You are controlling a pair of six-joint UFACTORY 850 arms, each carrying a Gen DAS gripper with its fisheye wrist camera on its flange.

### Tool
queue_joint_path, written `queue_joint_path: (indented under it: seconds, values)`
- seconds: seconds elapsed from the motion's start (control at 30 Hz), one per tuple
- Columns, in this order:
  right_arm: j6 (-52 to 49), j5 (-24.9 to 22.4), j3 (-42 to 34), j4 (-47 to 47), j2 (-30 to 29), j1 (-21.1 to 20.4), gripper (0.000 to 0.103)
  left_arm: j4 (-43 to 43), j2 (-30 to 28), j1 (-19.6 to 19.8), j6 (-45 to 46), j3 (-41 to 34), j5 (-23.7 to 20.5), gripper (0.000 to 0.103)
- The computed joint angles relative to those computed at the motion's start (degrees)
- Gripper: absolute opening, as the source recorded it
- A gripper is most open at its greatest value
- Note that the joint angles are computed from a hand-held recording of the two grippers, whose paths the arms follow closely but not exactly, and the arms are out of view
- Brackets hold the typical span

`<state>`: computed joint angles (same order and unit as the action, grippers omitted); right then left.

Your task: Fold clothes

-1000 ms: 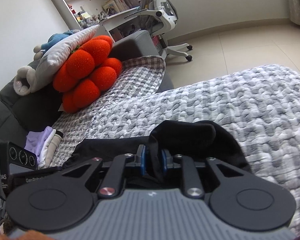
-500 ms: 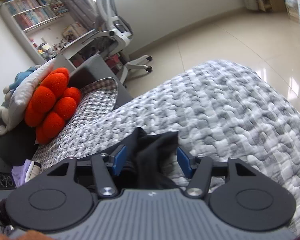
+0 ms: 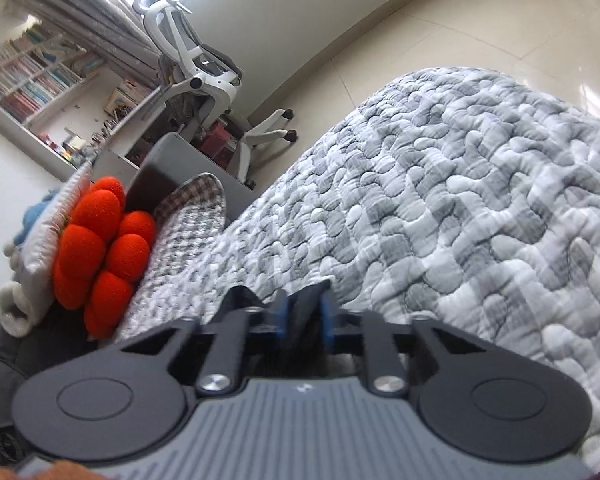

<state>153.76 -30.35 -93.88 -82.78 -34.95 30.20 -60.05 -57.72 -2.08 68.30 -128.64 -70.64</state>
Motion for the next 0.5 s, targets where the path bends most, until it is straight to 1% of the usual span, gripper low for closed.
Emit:
queue_joint_path:
  seconds: [0.1, 0.13, 0.2, 0.23, 0.33, 0.4, 0.43, 0.5]
  values:
    - [1.65, -2.11, -0.04, -3.91, 0.14, 0.38, 0.005, -1.98, 0.78, 0.1, 1.04, 1.04, 0.17, 0.021]
    - [4.93, -3.03, 0.22, -8.08, 0.31, 0.52, 0.005, -2.66, 0.92, 0.08, 1.35, 1.31, 0.03, 0.021]
    - [9.53, -4.98, 1.08, -13.45, 0.85, 0.76, 0.003, -3.05, 1.02, -0.18, 1.32, 1.58, -0.27, 0.021]
    - [9.71, -5.91, 1.07, -13.55, 0.82, 0.75, 0.003, -2.5, 1.26, -0.5, 1.21, 2.07, -0.09, 0.021]
    - [4.81, -6.75, 0.38, -7.81, 0.25, 0.47, 0.005, -0.17, 2.85, -1.68, 3.82, 5.27, 2.39, 0.021]
    - [-0.56, -5.46, -0.59, -2.78, -0.15, 0.0, 0.014, -0.86, 4.54, -2.06, 7.87, 8.44, 4.51, 0.021]
    - [-3.28, -4.93, -1.03, -0.34, -0.31, -0.21, 0.014, -0.92, 4.84, -2.14, 8.71, 8.83, 4.92, 0.021]
    - [-7.21, -3.64, -0.43, 1.62, 0.54, -0.21, 0.016, -0.5, 4.26, -2.06, 7.94, 7.54, 4.18, 0.022]
